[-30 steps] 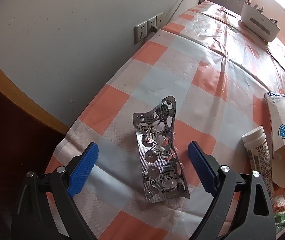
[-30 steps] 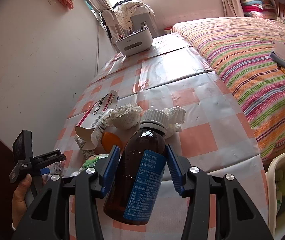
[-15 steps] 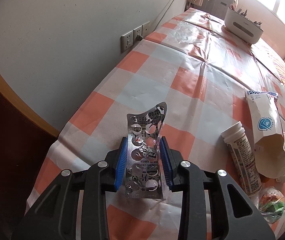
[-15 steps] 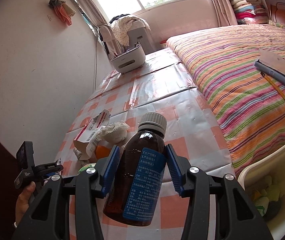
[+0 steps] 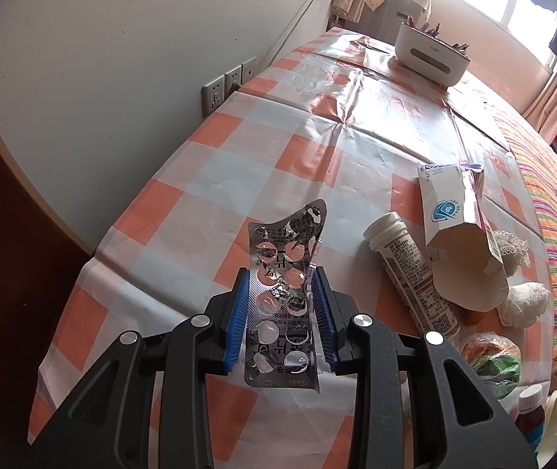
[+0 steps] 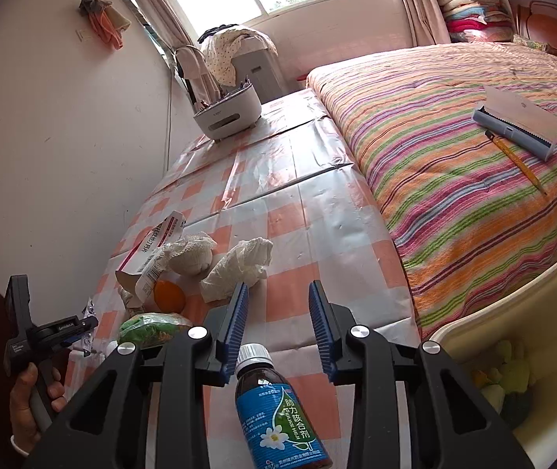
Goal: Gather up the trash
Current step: 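Grasp the silver blister pack with the left tool while the right tool grasps the brown bottle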
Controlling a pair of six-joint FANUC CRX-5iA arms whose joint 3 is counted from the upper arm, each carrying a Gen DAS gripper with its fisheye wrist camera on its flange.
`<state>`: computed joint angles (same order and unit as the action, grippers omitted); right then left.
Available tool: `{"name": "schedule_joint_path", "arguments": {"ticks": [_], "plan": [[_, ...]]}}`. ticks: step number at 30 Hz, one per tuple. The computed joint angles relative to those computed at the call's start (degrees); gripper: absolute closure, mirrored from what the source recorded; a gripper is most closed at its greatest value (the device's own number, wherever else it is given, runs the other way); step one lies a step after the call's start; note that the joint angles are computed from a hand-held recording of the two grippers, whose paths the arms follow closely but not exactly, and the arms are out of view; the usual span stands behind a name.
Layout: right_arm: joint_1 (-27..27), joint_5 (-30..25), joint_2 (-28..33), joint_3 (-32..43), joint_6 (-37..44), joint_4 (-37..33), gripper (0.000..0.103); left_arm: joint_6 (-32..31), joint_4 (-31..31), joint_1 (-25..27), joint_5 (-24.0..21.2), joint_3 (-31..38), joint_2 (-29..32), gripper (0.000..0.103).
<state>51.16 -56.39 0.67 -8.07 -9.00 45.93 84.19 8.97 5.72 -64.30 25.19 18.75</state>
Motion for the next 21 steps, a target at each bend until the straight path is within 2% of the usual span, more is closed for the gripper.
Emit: {"name": "schedule_joint_path", "arguments": {"ticks": [3, 5, 8, 13, 16, 18, 21], "plan": [[-0.3, 2.0, -1.0, -0.1, 3.3, -3.8, 0.067, -0.3, -0.5, -0.4, 0.5, -0.3, -0.3, 0.072], [-0.3, 2.7, -1.2, 0.5, 7.1, -7.4, 0.039, -0.5, -0.1, -0.2, 0.5, -0.4, -0.4, 0.072], [0.7, 2.9, -0.4, 1.7, 12.0, -10.5, 0.032, -0.6, 1.1, 0.3, 0.7, -0.8, -0.6, 0.071], [3.2, -1.8, 5.6, 10.3, 28.2, -18.8, 0.032, -1.0, 2.6, 0.8, 1.3, -1.8, -1.4, 0.071], [4.7, -6.5, 8.9, 13.9, 32.8, -20.0, 0.032, -1.7, 3.0, 0.9, 1.9, -2.8, -2.2, 0.071], [4.6, -7.2, 9.8, 14.6, 34.3, -21.8, 0.034, -2.4, 3.9, 1.2, 2.6, -3.8, -2.9, 0.071], [4.5, -6.8, 9.8, 14.4, 35.3, -22.3, 0.062, -3.6, 5.4, 1.6, 4.2, -5.5, -4.5, 0.071]]}}
